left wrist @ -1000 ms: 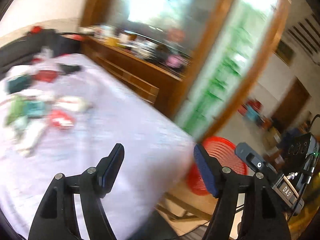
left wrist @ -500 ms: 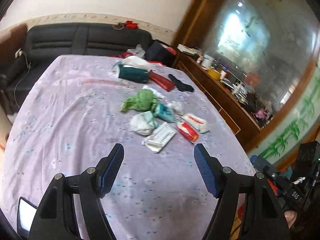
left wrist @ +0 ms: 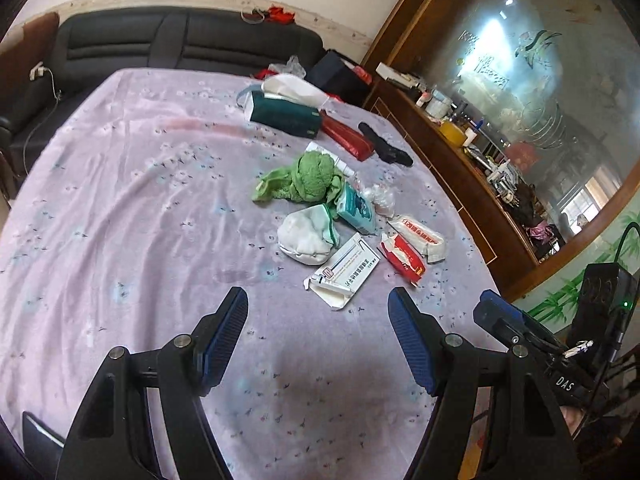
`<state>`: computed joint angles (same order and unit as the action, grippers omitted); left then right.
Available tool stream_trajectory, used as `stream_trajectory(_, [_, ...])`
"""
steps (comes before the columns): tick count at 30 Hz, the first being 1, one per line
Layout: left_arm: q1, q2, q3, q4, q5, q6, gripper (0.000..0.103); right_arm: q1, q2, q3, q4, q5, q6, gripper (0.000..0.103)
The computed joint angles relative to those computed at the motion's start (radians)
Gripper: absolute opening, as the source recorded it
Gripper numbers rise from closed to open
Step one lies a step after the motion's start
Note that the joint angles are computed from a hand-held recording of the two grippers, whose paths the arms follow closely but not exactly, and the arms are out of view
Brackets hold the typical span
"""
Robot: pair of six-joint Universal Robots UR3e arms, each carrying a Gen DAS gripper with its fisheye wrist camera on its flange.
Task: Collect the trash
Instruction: 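Grasp the white cloth with the left tool while the right tool grasps the torn red box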
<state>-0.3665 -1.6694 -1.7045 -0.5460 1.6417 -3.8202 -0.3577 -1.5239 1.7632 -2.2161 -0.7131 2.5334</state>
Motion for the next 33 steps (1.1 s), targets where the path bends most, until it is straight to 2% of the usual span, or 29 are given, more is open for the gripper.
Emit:
stream_trajectory(5, [0.060,-0.101,0.077,0.000,-0.090,0.005,0.071,0.041,0.138,-0.136,0.008,-0.043,-0.020,0.091])
stream_trajectory(10, [0.093,-0.240,0.220,-0.043,-0.123,0.004,0.071,0.074,0.307,-0.322,0.027,-0.083,-0.019,0.091])
stream_trajectory(19, [0.165,-0.459,0.412,-0.097,-0.214,-0.026,0.071,0.140,0.747,-0.927,0.300,-0.170,0.000,0.091])
stream_trajectory(23, [0.181,-0.537,0.504,-0.155,-0.228,-0.041,0.071,0.128,0.845,-1.095,0.409,-0.146,0.022,0.091])
stream_trajectory(27, [0.168,-0.605,0.612,-0.248,-0.202,-0.033,0.070,0.131,0.897,-1.188,0.437,-0.172,0.051,0.091])
stream_trajectory(28, [0.165,-0.613,0.619,-0.254,-0.201,-0.029,0.065,0.134,0.919,-1.223,0.459,-0.178,0.053,0.091])
stream_trajectory(31, [0.151,-0.616,0.619,-0.272,-0.189,-0.016,0.039,0.143,0.960,-1.289,0.530,-0.183,0.038,0.086])
stream_trajectory(33, [0.145,-0.589,0.573,-0.238,-0.175,-0.016,0.030,0.154,0.914,-1.188,0.478,-0.201,0.018,0.085])
